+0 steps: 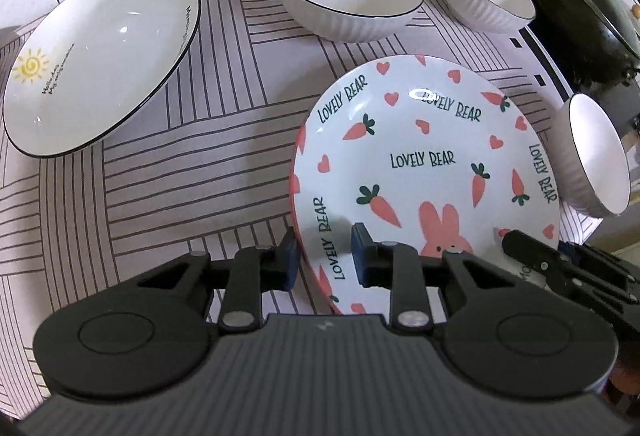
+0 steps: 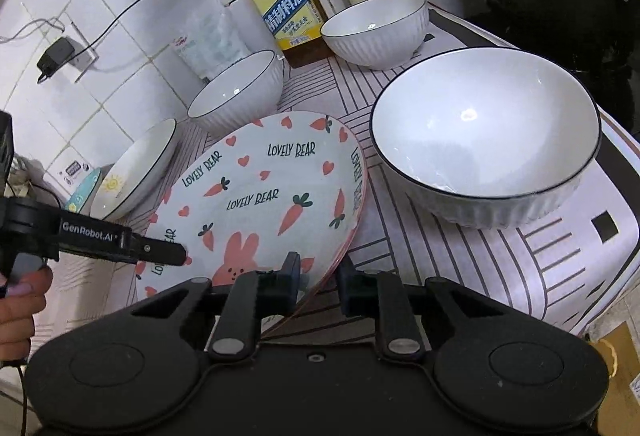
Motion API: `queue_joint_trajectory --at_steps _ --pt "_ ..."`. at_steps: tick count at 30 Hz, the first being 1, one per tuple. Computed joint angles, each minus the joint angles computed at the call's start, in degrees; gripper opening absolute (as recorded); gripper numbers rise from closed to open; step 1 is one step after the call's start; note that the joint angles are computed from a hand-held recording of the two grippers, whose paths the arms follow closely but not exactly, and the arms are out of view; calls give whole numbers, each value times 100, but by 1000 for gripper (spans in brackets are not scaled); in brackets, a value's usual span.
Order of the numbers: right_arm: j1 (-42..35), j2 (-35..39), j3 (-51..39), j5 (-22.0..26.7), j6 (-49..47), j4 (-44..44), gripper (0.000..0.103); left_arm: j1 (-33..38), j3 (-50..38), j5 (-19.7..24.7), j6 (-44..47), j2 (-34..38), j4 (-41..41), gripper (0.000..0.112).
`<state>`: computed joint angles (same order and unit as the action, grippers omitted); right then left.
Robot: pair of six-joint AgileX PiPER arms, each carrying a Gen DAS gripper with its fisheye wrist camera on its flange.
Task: Organize plates and bowls
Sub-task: 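Move the left gripper to the pink bunny plate and grasp its rim, then carry the bunny plate onto the sun plate and open the left gripper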
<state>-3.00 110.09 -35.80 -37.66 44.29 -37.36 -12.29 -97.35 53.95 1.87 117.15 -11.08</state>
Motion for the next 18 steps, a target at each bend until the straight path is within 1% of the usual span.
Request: queue_joint_trajectory --at_steps 8,11,14,18 --pt "-57 -198 -121 363 403 -796 24 52 -343 419 -93 148 51 26" --pt "-29 -293 -107 454 574 -1029 24 100 -57 299 -48 -45 24 26" --pt "3 -399 -70 436 592 -1168 24 184 356 106 11 -382 -19 26" --pt "151 -627 -54 525 745 -1407 24 315 715 79 -61 -791 8 26"
